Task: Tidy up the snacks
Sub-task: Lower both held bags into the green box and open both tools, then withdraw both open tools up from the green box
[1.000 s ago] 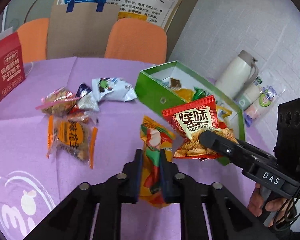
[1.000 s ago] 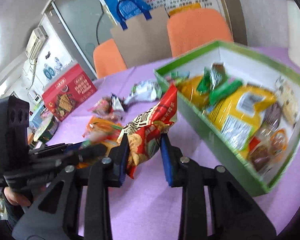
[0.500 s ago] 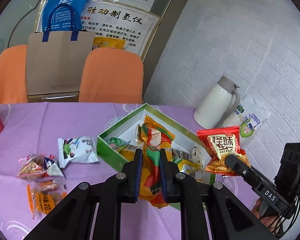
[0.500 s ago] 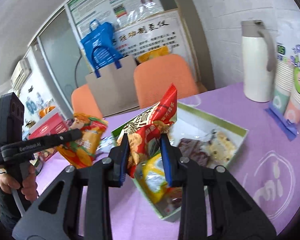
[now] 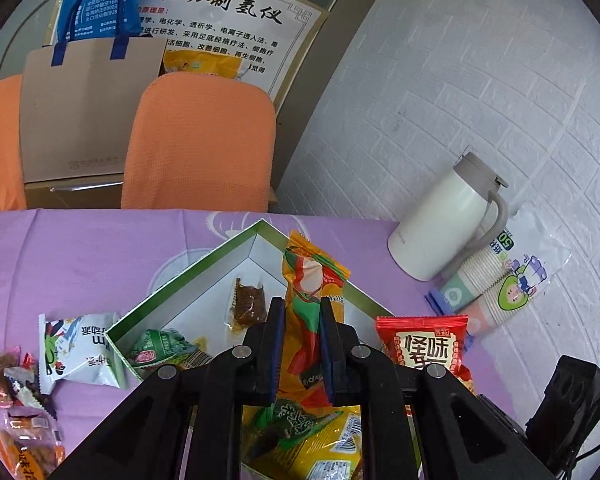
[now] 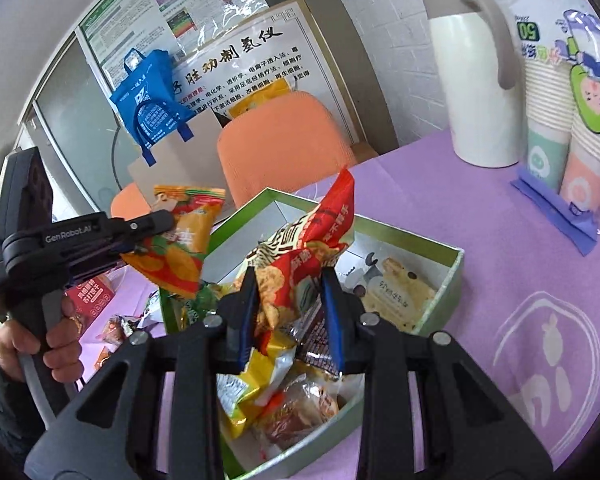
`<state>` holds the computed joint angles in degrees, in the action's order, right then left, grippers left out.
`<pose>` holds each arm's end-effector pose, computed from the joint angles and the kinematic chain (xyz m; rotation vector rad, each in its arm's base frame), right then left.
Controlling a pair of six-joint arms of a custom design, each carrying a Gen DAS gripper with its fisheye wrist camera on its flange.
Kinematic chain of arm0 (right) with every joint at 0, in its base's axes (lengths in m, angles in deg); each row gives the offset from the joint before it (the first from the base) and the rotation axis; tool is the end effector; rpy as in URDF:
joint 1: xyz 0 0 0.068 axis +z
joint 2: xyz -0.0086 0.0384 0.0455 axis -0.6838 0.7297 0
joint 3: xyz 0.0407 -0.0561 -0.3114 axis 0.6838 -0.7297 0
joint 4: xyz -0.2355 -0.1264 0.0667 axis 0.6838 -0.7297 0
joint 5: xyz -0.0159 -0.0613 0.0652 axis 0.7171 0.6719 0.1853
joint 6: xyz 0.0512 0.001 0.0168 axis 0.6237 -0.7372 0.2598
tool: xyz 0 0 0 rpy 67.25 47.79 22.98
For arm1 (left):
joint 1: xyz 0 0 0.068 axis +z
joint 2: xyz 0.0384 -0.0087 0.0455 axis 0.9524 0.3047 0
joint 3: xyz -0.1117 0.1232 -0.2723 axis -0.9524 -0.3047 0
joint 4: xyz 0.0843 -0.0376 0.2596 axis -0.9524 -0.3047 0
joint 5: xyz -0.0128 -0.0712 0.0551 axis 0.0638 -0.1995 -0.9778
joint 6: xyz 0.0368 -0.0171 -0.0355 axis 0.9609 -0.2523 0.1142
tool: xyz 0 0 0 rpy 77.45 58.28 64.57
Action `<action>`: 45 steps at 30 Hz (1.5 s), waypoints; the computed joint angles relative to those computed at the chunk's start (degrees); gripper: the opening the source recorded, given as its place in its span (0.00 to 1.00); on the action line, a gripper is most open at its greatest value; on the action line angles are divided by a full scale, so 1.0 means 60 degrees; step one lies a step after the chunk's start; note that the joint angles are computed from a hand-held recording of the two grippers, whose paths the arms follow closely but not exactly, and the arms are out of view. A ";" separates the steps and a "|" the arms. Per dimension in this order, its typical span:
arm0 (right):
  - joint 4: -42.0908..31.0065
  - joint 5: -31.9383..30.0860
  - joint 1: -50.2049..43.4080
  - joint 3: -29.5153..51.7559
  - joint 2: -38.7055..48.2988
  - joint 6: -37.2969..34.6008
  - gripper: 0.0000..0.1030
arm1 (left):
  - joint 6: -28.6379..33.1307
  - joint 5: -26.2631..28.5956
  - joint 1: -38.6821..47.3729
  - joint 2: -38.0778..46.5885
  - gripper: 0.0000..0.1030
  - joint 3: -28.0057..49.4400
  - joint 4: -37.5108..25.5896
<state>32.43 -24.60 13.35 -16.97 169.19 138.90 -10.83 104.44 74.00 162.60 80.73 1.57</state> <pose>0.1761 0.2168 0.2496 0.7078 1.9990 0.2645 0.3857 -0.0145 0.3034 0.7969 2.2891 -0.8915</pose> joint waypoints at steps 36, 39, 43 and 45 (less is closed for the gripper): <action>-0.1465 0.0524 0.1922 0.3602 0.2655 -0.0771 0.99 | 0.4363 0.0200 0.5745 0.0595 0.79 0.0646 -0.2590; -0.0292 -0.0406 0.1726 0.3820 0.3108 -0.1913 0.99 | 0.4555 0.0021 0.6139 0.1178 0.79 0.1090 -0.2757; -0.0073 -0.1232 0.1526 0.4742 0.4065 -0.2693 0.99 | 0.4745 -0.0084 0.6377 0.1806 0.79 0.1468 -0.2777; -0.0140 -0.1757 0.1391 0.5267 0.4538 -0.3097 0.99 | 0.4779 -0.0108 0.6353 0.2172 0.79 0.1726 -0.2849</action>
